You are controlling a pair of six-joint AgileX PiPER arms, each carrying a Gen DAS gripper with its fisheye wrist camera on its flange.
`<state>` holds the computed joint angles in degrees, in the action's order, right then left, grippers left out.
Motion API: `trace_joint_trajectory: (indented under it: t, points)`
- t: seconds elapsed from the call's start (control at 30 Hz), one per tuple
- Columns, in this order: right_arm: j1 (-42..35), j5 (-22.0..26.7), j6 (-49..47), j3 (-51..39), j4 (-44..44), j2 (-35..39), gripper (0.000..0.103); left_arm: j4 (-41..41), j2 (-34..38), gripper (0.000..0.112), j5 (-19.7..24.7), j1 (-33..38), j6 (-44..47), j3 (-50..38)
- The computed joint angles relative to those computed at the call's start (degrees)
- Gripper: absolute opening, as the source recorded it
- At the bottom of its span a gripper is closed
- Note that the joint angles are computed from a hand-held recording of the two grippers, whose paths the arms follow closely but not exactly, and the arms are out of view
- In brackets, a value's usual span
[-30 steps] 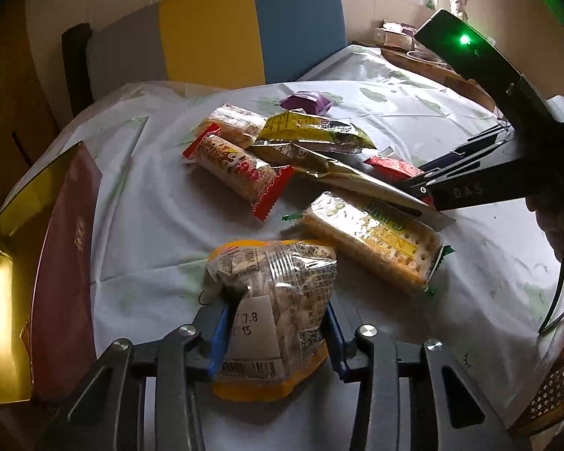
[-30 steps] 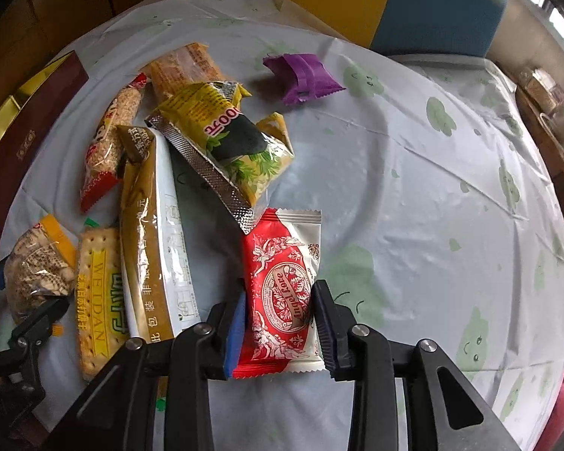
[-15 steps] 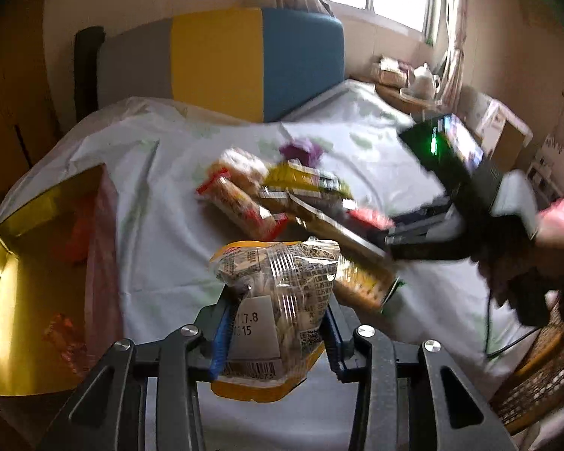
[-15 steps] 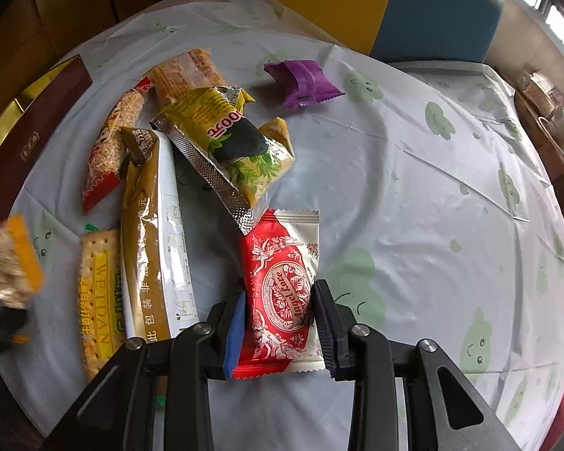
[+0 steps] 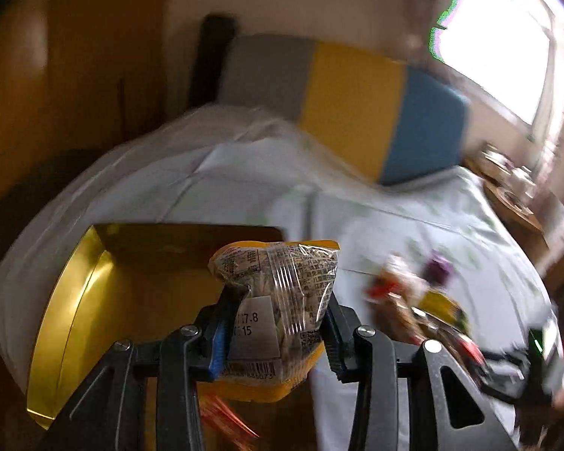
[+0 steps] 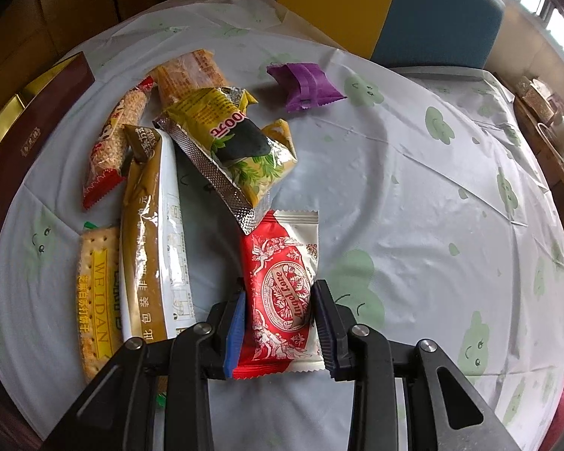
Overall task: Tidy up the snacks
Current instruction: 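Carry the cookie bag into the gold tin and open the left tool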
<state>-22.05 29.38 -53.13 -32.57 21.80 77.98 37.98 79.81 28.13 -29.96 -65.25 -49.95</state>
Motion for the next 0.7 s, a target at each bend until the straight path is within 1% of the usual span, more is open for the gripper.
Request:
trace_joint_trajectory:
  t: [0.07, 0.13, 0.17, 0.2, 0.23, 0.27, 0.33, 0.37, 0.4, 0.43, 0.47, 0.5, 0.57, 0.6, 0.7]
  points:
    - [0.35, 0.31, 0.97, -0.65, -0.77, 0.37, 0.034, -5.72, 3.42, 0.042, -2.48, 5.42, 4.58, -1.26]
    - [0.73, 0.33, 1.53, -0.92, -1.35, 0.52, 0.034, -12.27, 7.59, 0.042, -2.68, 9.33, 10.19, -3.75]
    - [0.88, 0.37, 1.85, -1.17, -1.41, 0.74, 0.034, -17.45, 9.45, 0.042, -3.33, 11.54, 14.31, -4.69]
    - [0.88, 0.43, 1.92, -1.30, -1.33, 0.86, 0.034, -20.95, 11.02, 0.042, -3.82, 12.87, 16.93, -5.41]
    - [0.93, 0.44, 2.04, -1.48, -1.32, 1.04, 0.034, -22.15, 12.72, 0.042, -3.91, 13.74, 17.53, -6.35]
    - [1.08, 0.39, 2.44, -1.66, -1.55, 1.21, 0.034, -21.06, 14.64, 0.042, -4.08, 13.95, 16.22, -7.18]
    - [1.17, 0.30, 2.52, -1.96, -1.45, 1.62, 0.034, -20.63, 18.13, 0.042, -2.73, 13.95, 16.02, -10.17]
    - [1.08, 0.39, 2.37, -2.19, -1.22, 1.88, 0.034, -23.11, 19.85, 0.042, -2.46, 14.44, 17.67, -11.55]
    - [1.01, 0.47, 2.31, -2.35, -1.08, 2.04, 0.034, -27.43, 21.87, 0.043, -2.34, 14.97, 21.62, -13.17]
    - [0.87, 0.55, 2.17, -2.55, -0.90, 2.25, 0.034, -29.46, 23.58, 0.044, -1.68, 15.24, 23.52, -14.64]
    - [0.88, 0.49, 2.17, -2.67, -0.88, 2.38, 0.034, -29.20, 25.01, 0.044, -0.17, 15.14, 23.13, -16.09]
    - [1.00, 0.35, 2.26, -2.61, -0.96, 2.40, 0.034, -27.86, 26.00, 0.045, 0.38, 14.65, 21.63, -16.95]
    - [0.85, 0.38, 1.95, -2.75, -0.81, 2.60, 0.034, -27.22, 27.32, 0.049, 0.35, 13.96, 22.17, -17.99]
    - [0.92, 0.19, 2.04, -2.66, -0.87, 2.58, 0.034, -25.75, 27.21, 0.051, 0.34, 13.56, 20.80, -17.89]
    - [1.46, -0.49, 2.53, -2.54, -1.10, 2.81, 0.034, -22.75, 27.11, 0.065, 1.94, 12.46, 19.53, -18.45]
